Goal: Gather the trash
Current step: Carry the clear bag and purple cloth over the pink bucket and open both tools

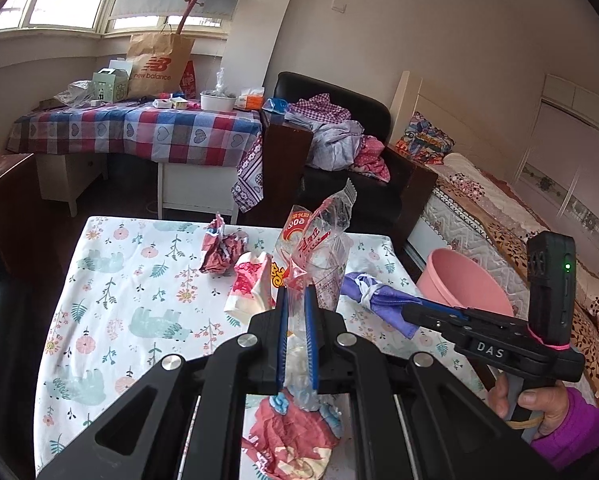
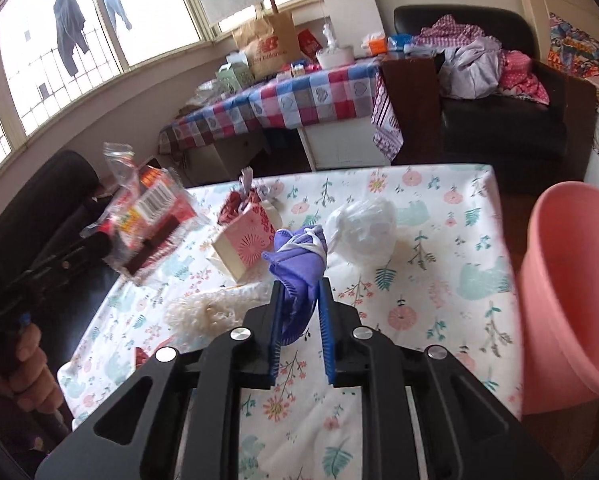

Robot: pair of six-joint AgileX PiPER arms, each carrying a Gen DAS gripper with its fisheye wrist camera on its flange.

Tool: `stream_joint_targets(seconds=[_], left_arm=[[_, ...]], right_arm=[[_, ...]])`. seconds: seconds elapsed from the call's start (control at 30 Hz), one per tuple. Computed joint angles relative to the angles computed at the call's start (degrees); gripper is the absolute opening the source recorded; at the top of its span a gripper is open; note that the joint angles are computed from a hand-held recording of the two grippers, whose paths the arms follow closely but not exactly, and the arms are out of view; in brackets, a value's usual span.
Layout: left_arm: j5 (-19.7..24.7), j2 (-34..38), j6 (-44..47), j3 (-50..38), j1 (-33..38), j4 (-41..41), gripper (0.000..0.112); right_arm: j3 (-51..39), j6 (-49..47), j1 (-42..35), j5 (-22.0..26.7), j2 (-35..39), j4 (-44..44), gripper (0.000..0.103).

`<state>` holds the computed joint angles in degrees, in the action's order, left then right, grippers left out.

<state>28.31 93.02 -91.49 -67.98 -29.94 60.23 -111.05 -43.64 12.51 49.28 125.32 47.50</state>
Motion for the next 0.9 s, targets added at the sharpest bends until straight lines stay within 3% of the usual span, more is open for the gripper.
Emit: stream_joint_targets(seconds=[0.2, 0.53, 0.73, 0.9], left_arm=[[0.5, 4.3, 5.2, -7.2, -2.0, -4.1, 0.007], [0.7, 17.4, 22.7, -27.9, -4.3, -17.5, 0.007], [3.8, 28.3, 37.5, -44.9, -5.3, -29.4, 0.007], [10.4, 39.4, 49.5, -63.6, -5.2, -41.6, 0.007]], right_arm=[[8.4, -5.6, -5.0, -2.9, -6.5, 6.2, 0.017], [11.7, -3.8, -12.8, -8.3, -8.2, 6.2, 0.017], [11.9, -0.7, -16.1, -10.6, -7.3, 4.3, 0.017], [10.4, 3.4, -17.5, -12.1, -5.3, 1.7, 0.017]])
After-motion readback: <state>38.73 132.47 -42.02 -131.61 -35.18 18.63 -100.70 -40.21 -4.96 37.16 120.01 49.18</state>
